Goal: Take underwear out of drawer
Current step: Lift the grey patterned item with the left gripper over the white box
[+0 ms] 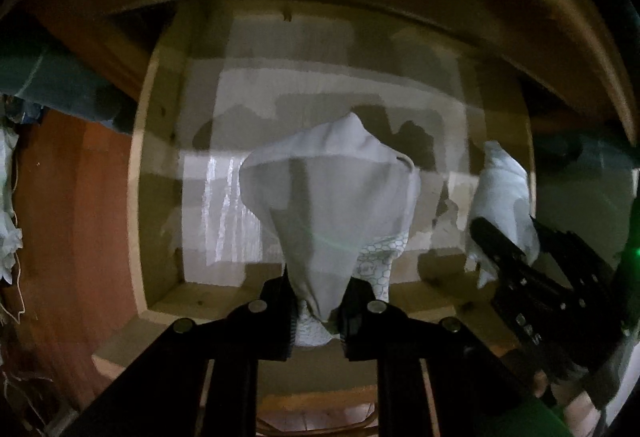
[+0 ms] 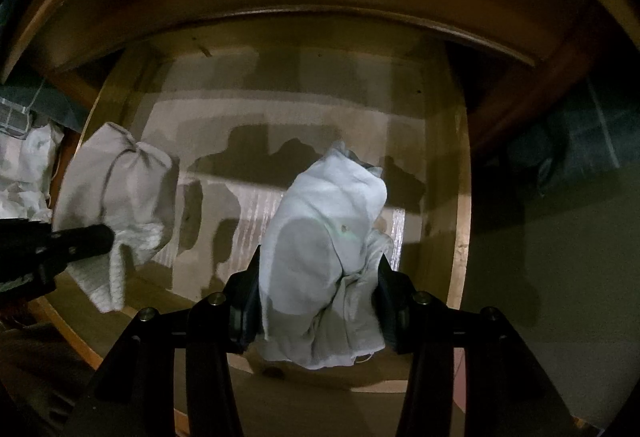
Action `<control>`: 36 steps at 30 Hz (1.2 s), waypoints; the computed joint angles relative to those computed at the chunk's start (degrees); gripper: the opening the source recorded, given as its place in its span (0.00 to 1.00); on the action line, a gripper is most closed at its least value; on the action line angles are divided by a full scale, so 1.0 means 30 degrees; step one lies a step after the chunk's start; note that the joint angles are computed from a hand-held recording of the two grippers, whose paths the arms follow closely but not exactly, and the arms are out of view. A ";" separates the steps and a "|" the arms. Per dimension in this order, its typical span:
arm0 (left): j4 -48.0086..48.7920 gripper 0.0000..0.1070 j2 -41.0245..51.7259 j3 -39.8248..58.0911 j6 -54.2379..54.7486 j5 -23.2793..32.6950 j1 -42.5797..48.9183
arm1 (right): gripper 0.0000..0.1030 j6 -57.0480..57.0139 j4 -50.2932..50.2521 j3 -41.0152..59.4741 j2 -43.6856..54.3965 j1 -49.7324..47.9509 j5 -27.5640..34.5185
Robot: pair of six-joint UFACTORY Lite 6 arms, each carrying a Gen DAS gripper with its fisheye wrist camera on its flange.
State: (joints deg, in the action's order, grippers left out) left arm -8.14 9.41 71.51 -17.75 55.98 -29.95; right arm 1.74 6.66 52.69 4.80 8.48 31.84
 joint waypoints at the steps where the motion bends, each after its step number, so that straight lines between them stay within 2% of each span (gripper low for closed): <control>1: 0.0154 0.15 -0.0381 -0.0056 -0.0040 0.0138 -0.0058 | 0.43 0.0001 -0.0020 0.0040 0.0022 0.0017 -0.0009; 8: 0.2336 0.15 -0.2582 -0.0365 -0.1298 0.0578 -0.1334 | 0.43 -0.0007 -0.0237 0.0094 0.0077 0.0019 -0.0078; 17: 0.5202 0.15 -0.5431 0.0609 -0.3186 0.2535 -0.3044 | 0.43 0.0004 -0.0371 0.0171 0.0160 0.0008 -0.0088; 23: 0.6006 0.15 -0.6448 0.2210 -0.3806 0.4073 -0.3929 | 0.43 -0.0106 -0.0410 -0.0024 -0.0170 -0.0041 -0.0155; 30: 0.7339 0.15 -0.5687 0.7209 -0.3717 0.6873 -0.4873 | 0.43 -0.0189 -0.0353 0.0136 0.0005 0.0054 -0.0031; 36: 0.8525 0.15 -0.3693 1.3376 -0.3190 0.9488 -0.5959 | 0.43 -0.0325 -0.0272 0.0317 0.0119 0.0039 0.0060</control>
